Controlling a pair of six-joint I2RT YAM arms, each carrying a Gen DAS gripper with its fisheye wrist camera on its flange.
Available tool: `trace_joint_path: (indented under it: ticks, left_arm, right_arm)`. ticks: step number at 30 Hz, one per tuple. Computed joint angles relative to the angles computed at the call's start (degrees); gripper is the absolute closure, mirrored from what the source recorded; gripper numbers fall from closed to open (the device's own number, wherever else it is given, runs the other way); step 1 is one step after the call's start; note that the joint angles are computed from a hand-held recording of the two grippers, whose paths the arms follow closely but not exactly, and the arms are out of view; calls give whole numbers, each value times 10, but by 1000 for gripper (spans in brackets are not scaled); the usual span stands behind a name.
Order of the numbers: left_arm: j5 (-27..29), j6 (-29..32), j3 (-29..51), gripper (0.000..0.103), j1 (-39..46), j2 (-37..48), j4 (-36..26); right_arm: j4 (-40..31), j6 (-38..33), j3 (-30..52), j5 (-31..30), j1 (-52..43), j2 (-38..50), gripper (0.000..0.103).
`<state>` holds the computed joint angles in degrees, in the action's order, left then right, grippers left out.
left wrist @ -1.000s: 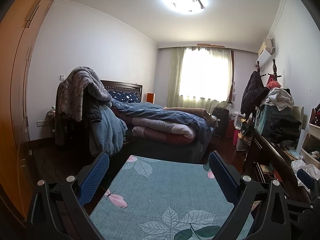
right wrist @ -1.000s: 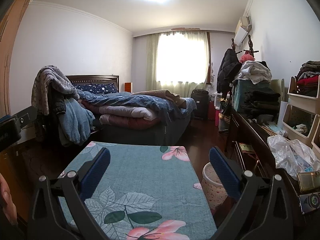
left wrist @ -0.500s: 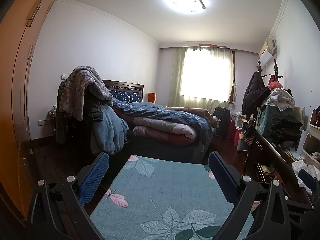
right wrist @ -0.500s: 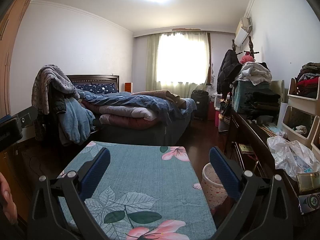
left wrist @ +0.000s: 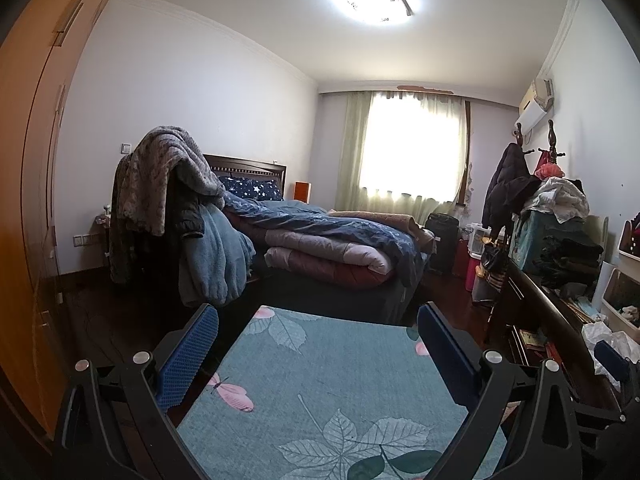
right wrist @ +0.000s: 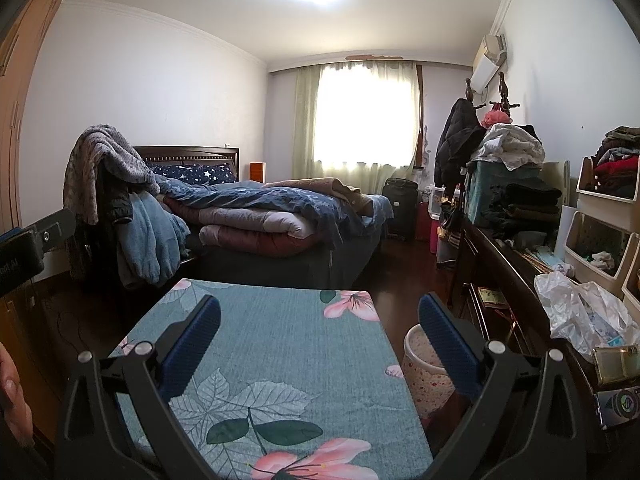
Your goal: Collect trash
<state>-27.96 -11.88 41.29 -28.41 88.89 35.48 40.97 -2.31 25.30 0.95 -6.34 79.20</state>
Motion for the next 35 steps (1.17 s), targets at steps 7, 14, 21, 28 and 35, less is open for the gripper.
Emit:
trace_joint_path:
  ticks: [7,14,21,28,35]
  left_arm:
    - [-6,-3,4,4,-5,3,-3]
    - [-8,-3,4,4,-5,4,-2]
    - [-13,-11,8,4,-5,16,5]
    - [-7,-21,9,4,-3,17,0]
    - [-7,-22,8,4,-4,16,0]
  right_arm:
    - [4,-2,-2,-3,-3,4,3]
    - [8,-5,-3,-7,-6,8,3]
    - [11,-8,-5,-10,-9,10,3]
    - [11,-10,-6,-15,-13,11,3]
    - [10,-11,-5,-14,-12,11,3]
